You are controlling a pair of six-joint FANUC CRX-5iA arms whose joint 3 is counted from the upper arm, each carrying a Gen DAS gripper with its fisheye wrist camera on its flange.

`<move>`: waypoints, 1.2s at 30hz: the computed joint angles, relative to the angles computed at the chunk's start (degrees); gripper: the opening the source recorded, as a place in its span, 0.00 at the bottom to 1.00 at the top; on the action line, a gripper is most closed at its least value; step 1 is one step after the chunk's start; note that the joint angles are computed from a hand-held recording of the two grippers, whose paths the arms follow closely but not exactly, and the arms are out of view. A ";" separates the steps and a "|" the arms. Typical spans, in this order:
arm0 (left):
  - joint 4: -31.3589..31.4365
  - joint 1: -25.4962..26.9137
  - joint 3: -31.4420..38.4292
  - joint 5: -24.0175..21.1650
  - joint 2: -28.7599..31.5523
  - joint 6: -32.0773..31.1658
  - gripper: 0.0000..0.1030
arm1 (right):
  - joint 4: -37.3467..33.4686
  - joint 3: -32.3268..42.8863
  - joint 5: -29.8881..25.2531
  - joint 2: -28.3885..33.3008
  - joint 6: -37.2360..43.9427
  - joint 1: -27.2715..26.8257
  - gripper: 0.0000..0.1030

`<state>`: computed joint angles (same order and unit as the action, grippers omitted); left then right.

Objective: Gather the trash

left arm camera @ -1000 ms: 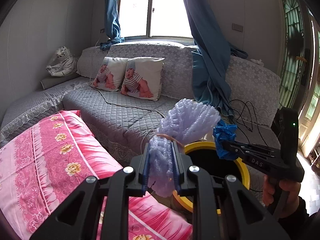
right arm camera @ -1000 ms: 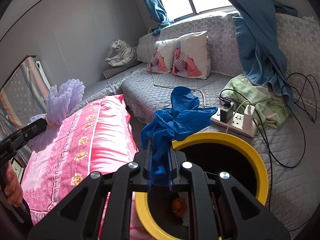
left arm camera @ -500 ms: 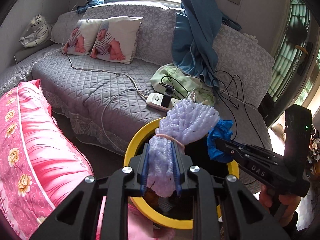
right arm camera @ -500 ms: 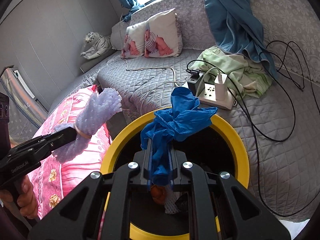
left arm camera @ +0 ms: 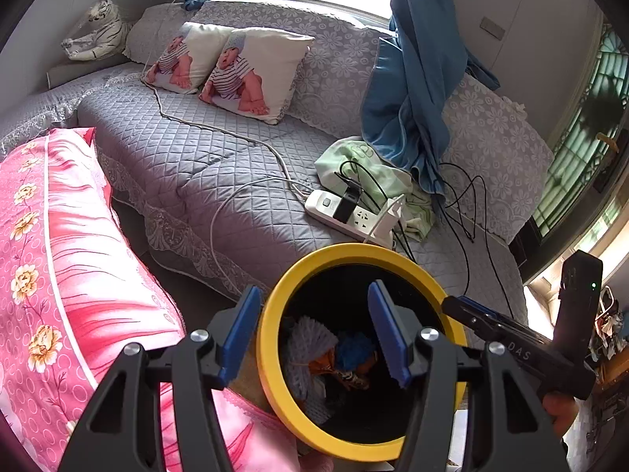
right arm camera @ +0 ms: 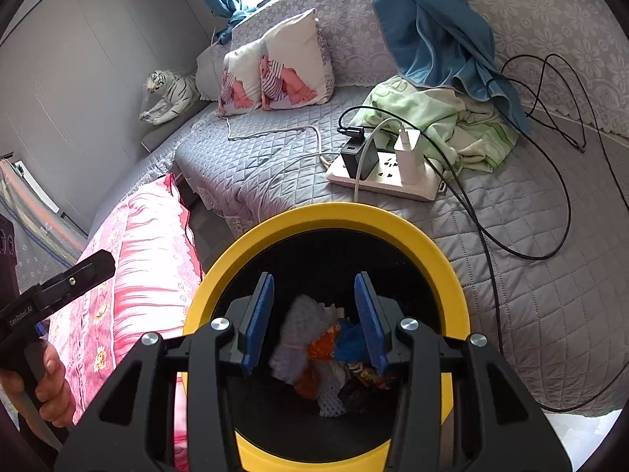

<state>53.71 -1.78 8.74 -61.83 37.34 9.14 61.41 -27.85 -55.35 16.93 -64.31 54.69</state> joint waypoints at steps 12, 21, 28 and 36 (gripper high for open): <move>10.73 9.96 0.87 3.02 -0.13 -1.87 0.52 | 0.02 15.67 -12.35 7.50 15.11 1.45 0.56; 26.45 17.79 -6.86 12.96 -5.04 -14.52 0.76 | 10.29 33.63 -9.65 19.06 26.65 0.22 0.86; 45.34 20.37 -15.92 18.46 -10.30 -30.84 0.92 | 13.86 50.58 -12.60 29.36 35.77 1.36 0.92; 65.20 19.33 -24.00 24.04 -16.29 -48.72 0.92 | 21.47 63.07 -18.42 38.01 40.02 3.73 0.92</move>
<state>118.91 17.55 -15.26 -37.78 21.05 -39.58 82.89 35.22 -73.77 54.93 -24.28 58.42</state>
